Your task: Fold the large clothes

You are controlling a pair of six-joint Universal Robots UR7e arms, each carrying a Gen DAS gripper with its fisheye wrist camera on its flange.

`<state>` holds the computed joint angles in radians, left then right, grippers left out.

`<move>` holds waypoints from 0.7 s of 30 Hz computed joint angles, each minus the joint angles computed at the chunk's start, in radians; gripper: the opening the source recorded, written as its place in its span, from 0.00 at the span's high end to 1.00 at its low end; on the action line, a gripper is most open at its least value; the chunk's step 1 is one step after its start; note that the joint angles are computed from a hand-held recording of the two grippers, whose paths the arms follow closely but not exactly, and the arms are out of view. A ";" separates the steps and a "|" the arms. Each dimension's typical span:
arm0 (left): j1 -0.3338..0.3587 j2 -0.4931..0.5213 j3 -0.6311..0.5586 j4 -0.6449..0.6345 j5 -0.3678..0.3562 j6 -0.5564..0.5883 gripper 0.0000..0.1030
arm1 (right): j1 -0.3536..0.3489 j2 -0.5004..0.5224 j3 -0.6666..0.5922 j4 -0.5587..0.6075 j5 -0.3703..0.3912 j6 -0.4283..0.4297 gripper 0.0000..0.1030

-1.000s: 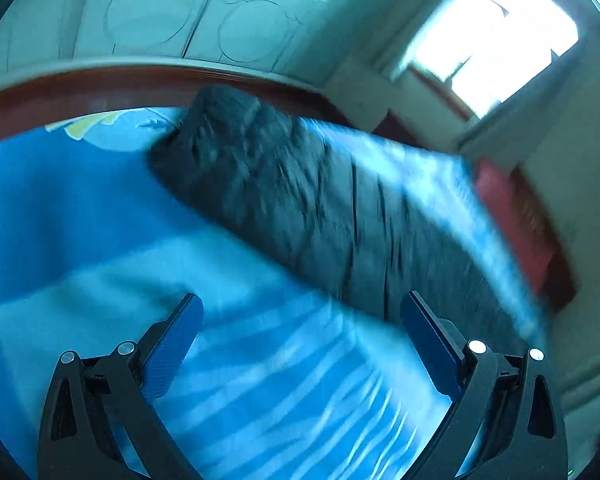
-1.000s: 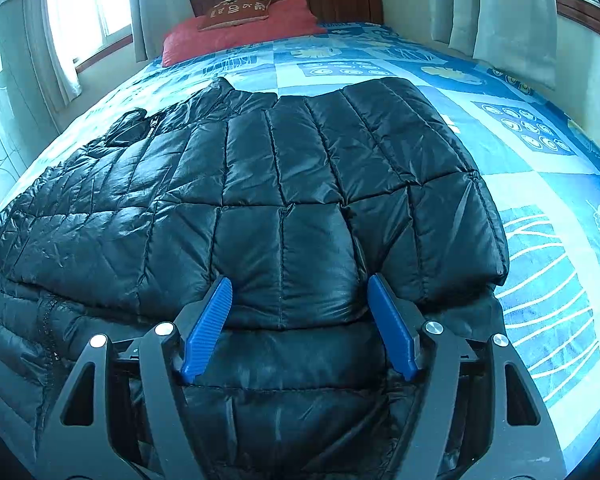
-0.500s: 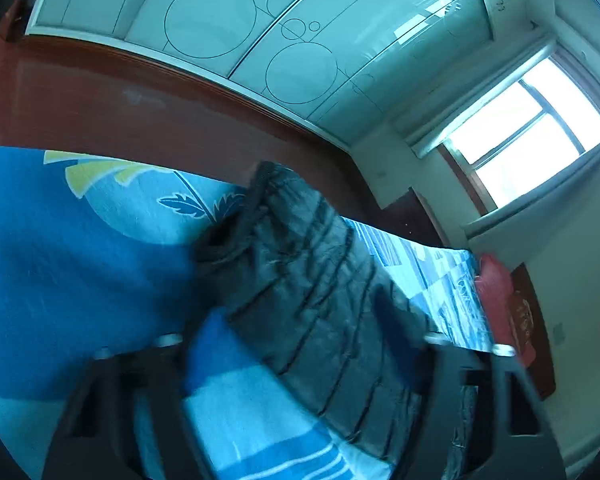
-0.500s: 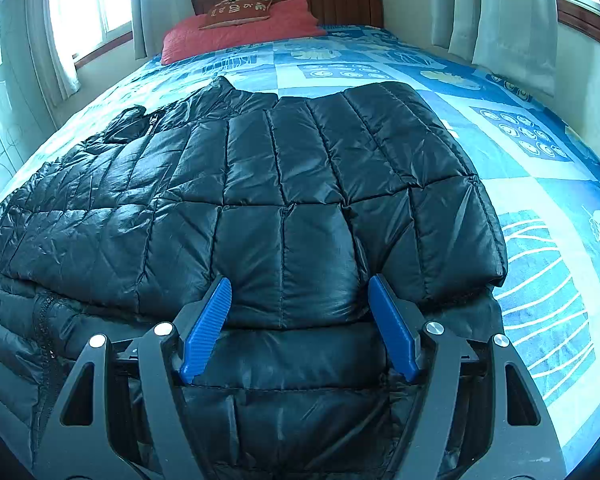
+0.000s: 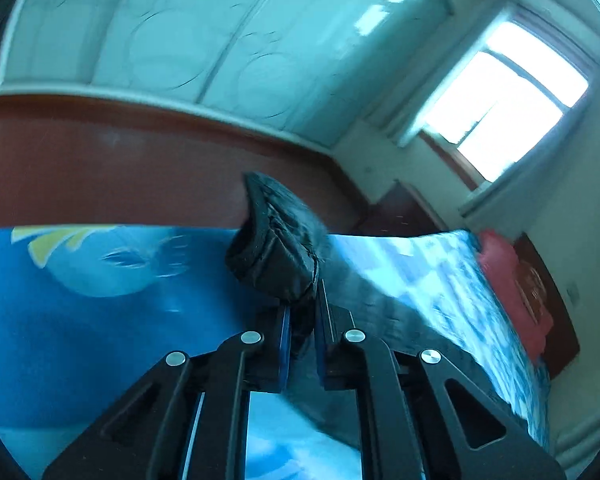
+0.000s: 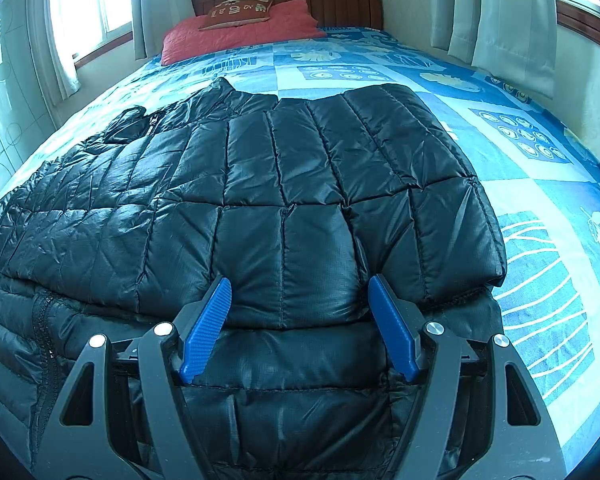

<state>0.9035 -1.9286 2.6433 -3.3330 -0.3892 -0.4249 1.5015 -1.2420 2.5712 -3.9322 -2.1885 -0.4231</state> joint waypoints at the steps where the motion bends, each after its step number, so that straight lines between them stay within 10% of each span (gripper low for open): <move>1: -0.042 0.006 0.004 0.009 0.013 0.003 0.91 | -0.001 0.000 0.001 0.000 0.001 0.000 0.31; 8: -0.287 0.177 0.009 0.139 -0.013 -0.096 0.91 | -0.004 -0.005 0.000 0.004 0.010 0.004 0.31; 21: -0.403 0.841 -0.221 0.031 -0.309 -0.102 0.91 | -0.048 -0.051 0.021 0.022 0.086 0.008 0.31</move>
<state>0.5000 -1.0877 2.4227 -3.3025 -0.6982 -0.5273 1.4538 -1.2928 2.5920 -3.9101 -2.1023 -0.4146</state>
